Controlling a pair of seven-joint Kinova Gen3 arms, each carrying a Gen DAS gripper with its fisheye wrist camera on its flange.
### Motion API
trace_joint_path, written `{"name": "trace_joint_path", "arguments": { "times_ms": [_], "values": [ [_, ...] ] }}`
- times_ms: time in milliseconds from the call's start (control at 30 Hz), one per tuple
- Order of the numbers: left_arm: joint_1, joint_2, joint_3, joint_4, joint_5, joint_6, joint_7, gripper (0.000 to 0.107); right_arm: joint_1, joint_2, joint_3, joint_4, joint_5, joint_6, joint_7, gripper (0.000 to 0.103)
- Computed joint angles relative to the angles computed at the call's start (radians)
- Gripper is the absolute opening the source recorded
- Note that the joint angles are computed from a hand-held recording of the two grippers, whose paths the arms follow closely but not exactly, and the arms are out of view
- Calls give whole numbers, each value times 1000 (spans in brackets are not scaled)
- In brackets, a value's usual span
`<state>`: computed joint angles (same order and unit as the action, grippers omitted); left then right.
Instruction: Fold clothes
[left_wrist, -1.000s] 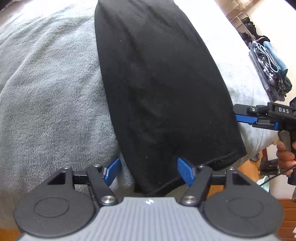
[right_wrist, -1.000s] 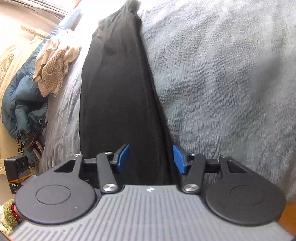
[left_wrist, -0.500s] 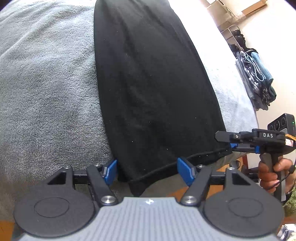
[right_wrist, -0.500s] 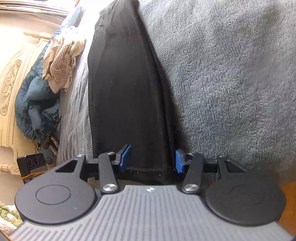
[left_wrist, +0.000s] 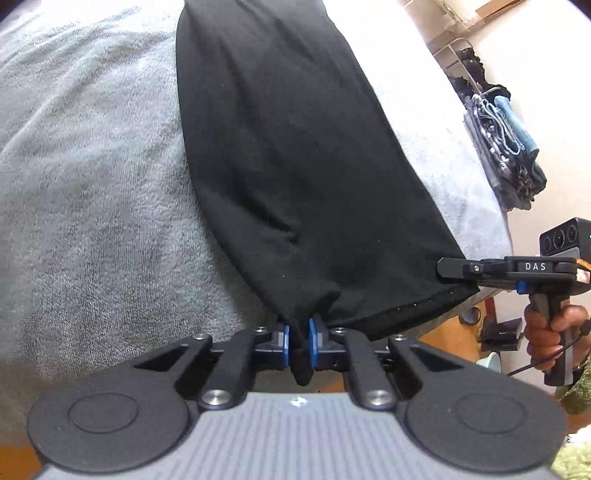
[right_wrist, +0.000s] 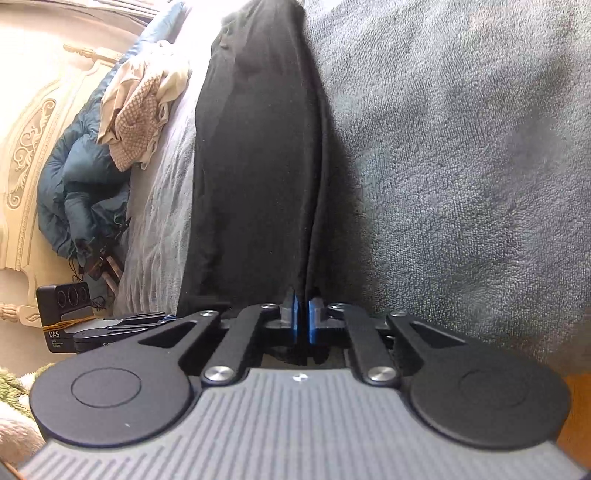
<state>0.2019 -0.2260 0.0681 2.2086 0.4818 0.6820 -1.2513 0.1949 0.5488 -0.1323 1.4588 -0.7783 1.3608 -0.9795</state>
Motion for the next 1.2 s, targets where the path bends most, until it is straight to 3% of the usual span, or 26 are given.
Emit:
{"name": "trace_joint_path", "arguments": {
  "times_ms": [133,200,300,433,633,933,1067,1200],
  "values": [
    [58,-28,-59,-14,2,-42,-4,11,12,-5,-13,-17,-59,0,-4,4],
    [58,47,-55,-74,17,-110,-1,11,11,0,-22,-34,-98,-14,-8,3],
    [100,134,-129,-135,79,-177,-61,11,4,17,-39,-68,-158,-55,-12,3],
    [45,183,-149,-161,215,-249,-216,11,-16,69,-72,-155,-211,-108,-9,3],
    [-46,279,-186,-248,418,-253,-452,10,-67,202,-121,-383,-197,-160,-57,4],
    [-271,454,-76,-352,715,-277,-817,10,-185,406,-171,-786,-69,-194,-220,3],
    [-420,536,58,-393,838,-290,-980,10,-233,491,-179,-946,-10,-197,-308,3],
    [-518,613,141,-421,937,-294,-1098,10,-280,581,-176,-1113,44,-187,-403,3]
  ]
}}
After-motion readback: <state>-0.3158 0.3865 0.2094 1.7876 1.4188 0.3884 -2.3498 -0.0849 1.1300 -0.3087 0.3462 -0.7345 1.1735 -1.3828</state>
